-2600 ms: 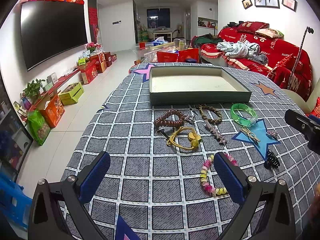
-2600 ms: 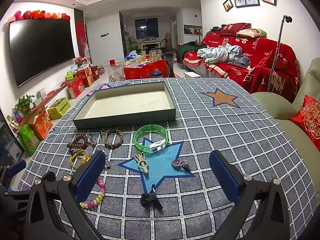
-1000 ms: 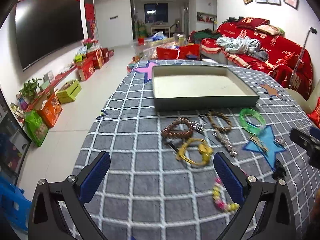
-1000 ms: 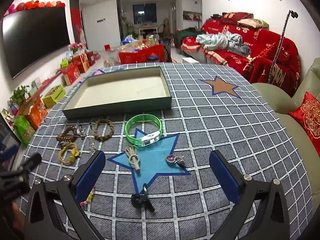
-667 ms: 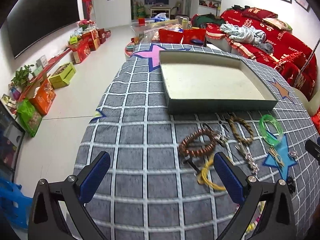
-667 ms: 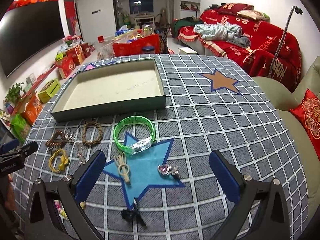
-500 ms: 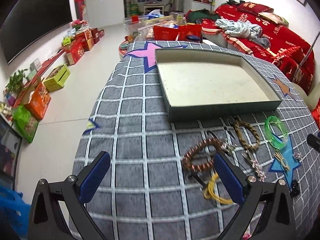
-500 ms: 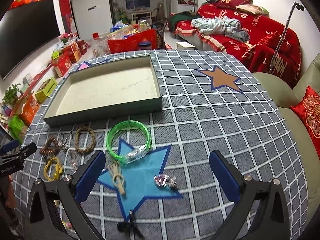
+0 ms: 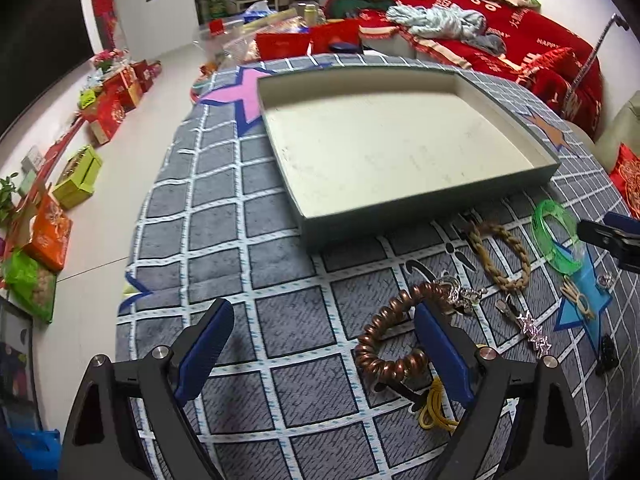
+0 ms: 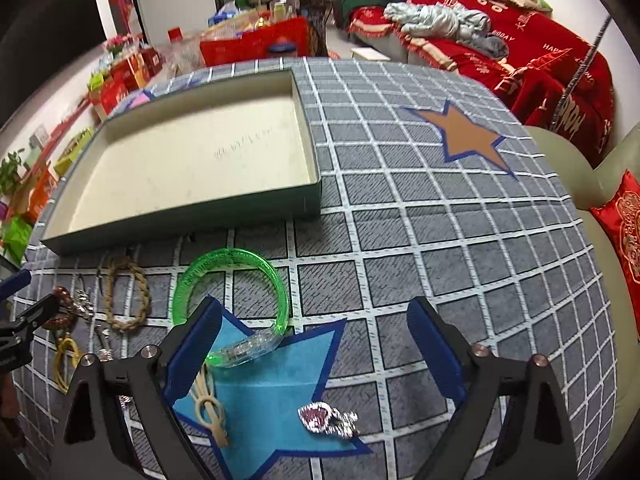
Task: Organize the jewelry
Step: 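Grasp the brown coiled hair tie with the left tool while the right tool grasps the green bangle, then carry the hair tie and green bangle into the tray and release both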
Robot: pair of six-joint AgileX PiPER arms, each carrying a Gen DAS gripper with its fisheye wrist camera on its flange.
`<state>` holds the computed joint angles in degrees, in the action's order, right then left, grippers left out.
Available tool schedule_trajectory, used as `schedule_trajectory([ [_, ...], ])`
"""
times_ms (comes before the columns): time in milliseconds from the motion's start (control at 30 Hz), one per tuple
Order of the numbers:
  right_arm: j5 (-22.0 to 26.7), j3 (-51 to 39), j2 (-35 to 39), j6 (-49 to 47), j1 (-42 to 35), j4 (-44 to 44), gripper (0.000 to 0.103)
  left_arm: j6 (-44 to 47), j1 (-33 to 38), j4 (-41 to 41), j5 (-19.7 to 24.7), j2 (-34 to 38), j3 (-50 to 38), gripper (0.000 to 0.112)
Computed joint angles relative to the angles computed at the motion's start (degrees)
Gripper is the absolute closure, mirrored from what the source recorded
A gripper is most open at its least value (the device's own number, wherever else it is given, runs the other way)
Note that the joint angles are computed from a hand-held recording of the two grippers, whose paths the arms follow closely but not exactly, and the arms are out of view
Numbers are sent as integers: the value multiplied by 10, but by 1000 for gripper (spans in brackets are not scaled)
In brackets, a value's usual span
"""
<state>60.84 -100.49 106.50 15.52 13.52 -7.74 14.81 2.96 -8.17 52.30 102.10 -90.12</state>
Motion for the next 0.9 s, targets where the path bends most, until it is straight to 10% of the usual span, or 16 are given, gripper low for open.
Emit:
schedule_trajectory([
  [267,32,-48,46,-16,7,10,39,18,-11,1,-1,5,3,16],
  [533,46,-70,53,-34,20,19,77,79,-28,-27,5,-6,5,83],
  [600,44,-66,50,-33,24,17,95,93,-27,-36,3,-13,15,83],
  [900,30,-52,15,-32,21,27,95,106,4,-105,34,-23,0,83],
])
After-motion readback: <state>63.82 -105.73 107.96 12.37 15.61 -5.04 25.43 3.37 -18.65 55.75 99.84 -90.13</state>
